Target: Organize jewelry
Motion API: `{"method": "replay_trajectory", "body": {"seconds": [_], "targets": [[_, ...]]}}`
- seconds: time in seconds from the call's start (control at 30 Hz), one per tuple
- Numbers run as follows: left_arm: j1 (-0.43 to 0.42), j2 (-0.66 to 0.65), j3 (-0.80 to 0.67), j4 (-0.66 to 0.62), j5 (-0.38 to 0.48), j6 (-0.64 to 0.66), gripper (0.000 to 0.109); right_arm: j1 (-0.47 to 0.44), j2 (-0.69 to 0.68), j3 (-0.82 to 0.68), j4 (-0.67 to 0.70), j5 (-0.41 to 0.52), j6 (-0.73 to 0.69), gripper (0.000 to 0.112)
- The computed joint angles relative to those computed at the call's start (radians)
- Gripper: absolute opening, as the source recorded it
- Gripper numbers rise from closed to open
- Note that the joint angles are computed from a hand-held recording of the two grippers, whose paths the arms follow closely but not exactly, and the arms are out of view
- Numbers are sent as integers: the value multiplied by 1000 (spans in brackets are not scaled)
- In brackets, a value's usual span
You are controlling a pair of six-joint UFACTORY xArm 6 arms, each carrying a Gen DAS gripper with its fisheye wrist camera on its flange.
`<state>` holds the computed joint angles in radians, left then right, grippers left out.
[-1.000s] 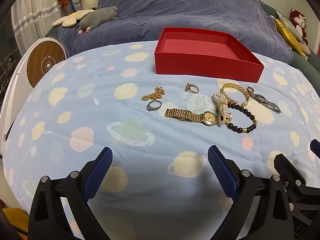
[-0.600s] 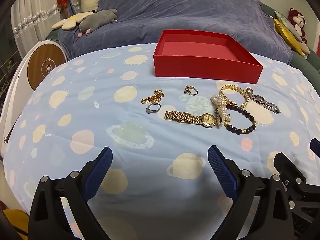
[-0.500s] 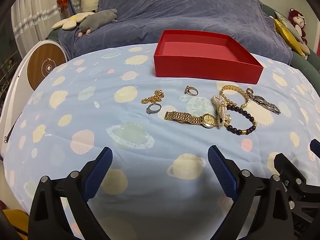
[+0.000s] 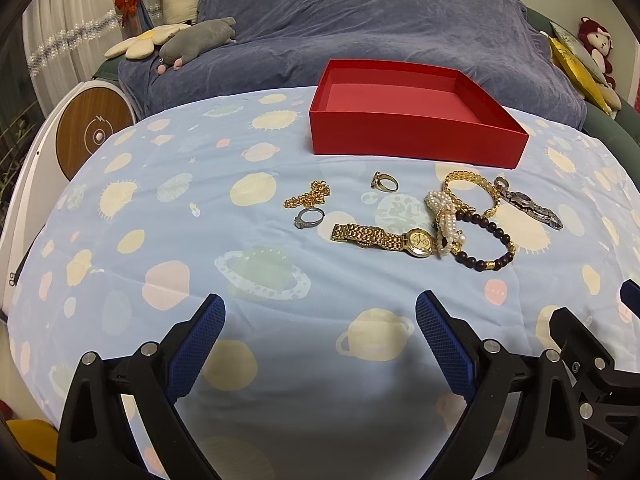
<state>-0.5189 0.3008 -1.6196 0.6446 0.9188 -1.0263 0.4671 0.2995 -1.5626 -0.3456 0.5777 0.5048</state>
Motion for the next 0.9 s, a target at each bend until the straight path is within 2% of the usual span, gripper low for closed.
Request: {"method": "replay_trajectory", "body": {"seconds": [0.9], "targets": [[-4,2,1,0,3,9,95,-1,8,-5,3,-1,9,98]]}}
